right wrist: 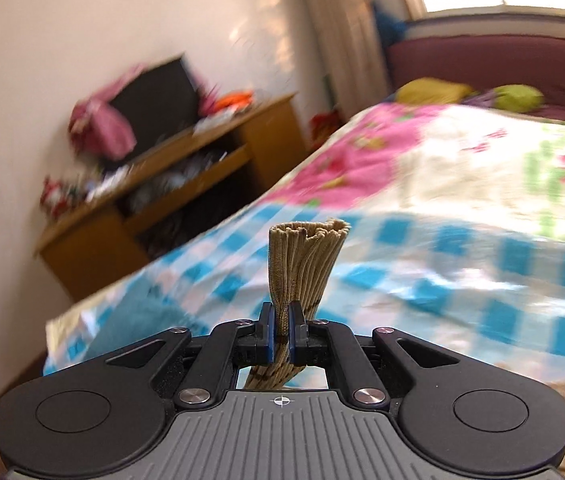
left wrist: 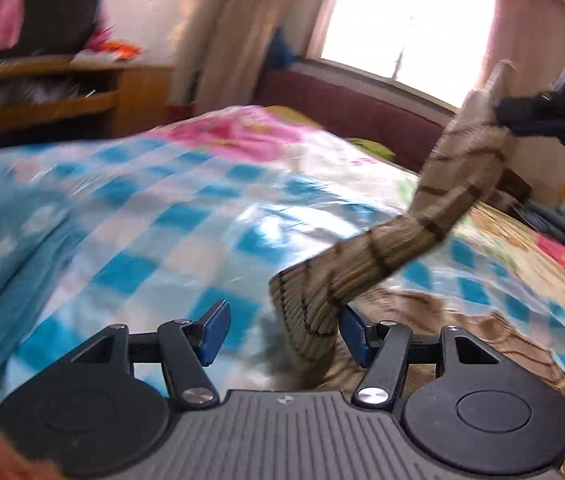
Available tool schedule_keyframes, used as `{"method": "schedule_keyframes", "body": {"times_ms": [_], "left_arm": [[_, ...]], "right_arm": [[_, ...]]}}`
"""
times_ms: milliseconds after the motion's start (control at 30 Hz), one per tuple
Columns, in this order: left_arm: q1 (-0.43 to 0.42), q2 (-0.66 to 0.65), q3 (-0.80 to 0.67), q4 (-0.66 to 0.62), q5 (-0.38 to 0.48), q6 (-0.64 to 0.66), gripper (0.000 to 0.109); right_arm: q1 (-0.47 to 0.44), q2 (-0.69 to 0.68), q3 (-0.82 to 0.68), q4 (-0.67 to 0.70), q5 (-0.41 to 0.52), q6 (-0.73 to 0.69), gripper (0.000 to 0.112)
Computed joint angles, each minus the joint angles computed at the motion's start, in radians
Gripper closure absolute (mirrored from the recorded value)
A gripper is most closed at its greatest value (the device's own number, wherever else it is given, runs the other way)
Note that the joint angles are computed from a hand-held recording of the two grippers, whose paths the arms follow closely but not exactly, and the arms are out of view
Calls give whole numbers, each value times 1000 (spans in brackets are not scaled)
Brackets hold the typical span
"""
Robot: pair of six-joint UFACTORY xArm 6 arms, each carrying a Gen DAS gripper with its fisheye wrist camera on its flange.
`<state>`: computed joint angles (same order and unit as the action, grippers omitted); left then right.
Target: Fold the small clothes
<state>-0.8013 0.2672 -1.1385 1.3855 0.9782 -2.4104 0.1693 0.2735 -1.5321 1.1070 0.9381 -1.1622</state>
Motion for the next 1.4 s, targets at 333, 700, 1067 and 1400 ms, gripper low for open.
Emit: {"method": "schedule_keyframes", "body": {"times_ms": [333,700,1067,1400], "left_arm": [[20,223,-257,-142,-110,320,44],[-5,227,-259,-270,-98,453,43],[-8,181,-236,-183,-121,368,43],[48,277,-341,-258,-189,501,43]], "right_arm": [[-271,10,151,97,-81,-24,106],[-373,174,179,74,-95,108,98],[-423,193,141,73,-10,165,86],[-393,207,123,67,-100,207,105]]}}
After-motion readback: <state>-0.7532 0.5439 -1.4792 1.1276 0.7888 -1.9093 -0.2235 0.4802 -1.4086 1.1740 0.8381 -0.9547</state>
